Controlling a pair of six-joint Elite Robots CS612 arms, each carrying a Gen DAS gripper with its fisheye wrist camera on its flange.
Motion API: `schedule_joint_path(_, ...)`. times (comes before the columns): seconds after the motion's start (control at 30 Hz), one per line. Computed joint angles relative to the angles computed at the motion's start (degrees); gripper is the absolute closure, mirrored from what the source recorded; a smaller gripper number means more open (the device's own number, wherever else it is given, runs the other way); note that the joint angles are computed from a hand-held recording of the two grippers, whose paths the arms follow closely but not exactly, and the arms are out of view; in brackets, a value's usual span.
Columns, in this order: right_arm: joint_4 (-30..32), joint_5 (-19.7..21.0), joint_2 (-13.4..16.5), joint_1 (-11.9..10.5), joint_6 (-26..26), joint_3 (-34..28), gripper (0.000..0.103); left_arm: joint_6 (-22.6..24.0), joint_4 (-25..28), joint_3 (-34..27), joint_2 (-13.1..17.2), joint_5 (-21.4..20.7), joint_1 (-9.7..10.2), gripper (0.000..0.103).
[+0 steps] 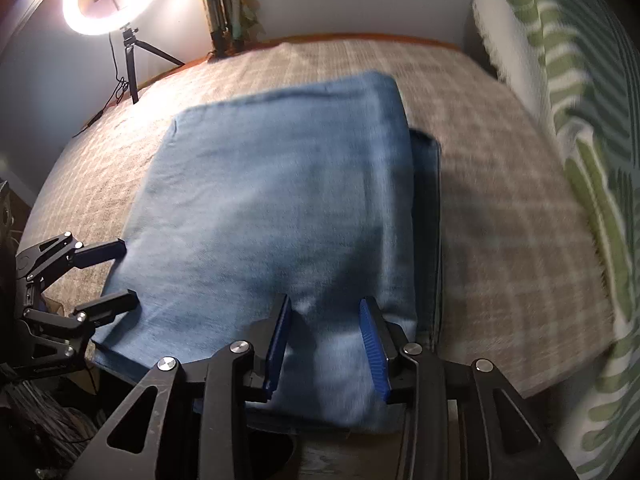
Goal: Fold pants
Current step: 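Move both open tools to the end of the folded blue jeans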
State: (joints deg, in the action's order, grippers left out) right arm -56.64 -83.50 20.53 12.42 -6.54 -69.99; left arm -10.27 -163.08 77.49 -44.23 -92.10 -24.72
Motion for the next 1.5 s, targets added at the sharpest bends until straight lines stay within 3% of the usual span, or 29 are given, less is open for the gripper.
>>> schedule_joint_path(0.1, 0.19, 2.16, 0.45, -0.62, 1.64, -0.58, 0.066, -0.25, 0.17, -0.02, -0.06, -0.02, -0.10, 0.046)
schedule_joint_path(0.27, 0.84, 2.80, 0.26, -0.70, -0.65, -0.56, 0.062, -1.57, 0.72, -0.04, -0.33, -1.67, 0.36, 0.044)
schedule_joint_path(0.43, -0.03, 6.42, 0.43, -1.83, 0.64, -1.35, 0.045, -4.12, 0.93, 0.41, -0.86, -3.89, 1.46, 0.043)
schedule_joint_path(0.67, -5.36, 8.36, 1.10, -3.01, 3.19, -2.10, 0.019, -9.86, 1.72, -0.56, -0.42, -7.07, 3.51, 0.042)
schedule_joint_path(0.8, -6.30, 13.47, 1.04, -4.19, 4.70, -0.58, 0.011, -16.09, 2.01, -2.12, 0.78, -12.80, 5.16, 0.042)
schedule_joint_path(0.9, -6.91, 16.79, 0.87, -4.98, 6.22, 1.48, 0.011, -19.94, 2.05, -3.30, 1.83, -16.63, 6.14, 0.042)
schedule_joint_path(1.1, -7.19, 18.15, 0.35, -5.82, 4.85, 5.15, 0.011, -20.72, 4.55, -5.22, 3.16, -19.26, 6.75, 0.042)
schedule_joint_path(1.2, -7.05, 21.50, 0.75, -6.64, 5.39, 6.12, 0.011, -21.23, 4.49, -5.85, 3.60, -19.90, 6.84, 0.042)
schedule_joint_path(1.4, -10.50, 27.91, 2.65, -7.70, 5.97, 5.18, 0.001, -19.91, 5.82, -8.01, 4.60, -21.22, 6.71, 0.041)
schedule_joint_path(1.5, -11.35, 30.90, 3.15, -8.03, 5.17, 4.98, 0.003, -20.22, 6.48, -9.40, 5.35, -21.98, 6.82, 0.041)
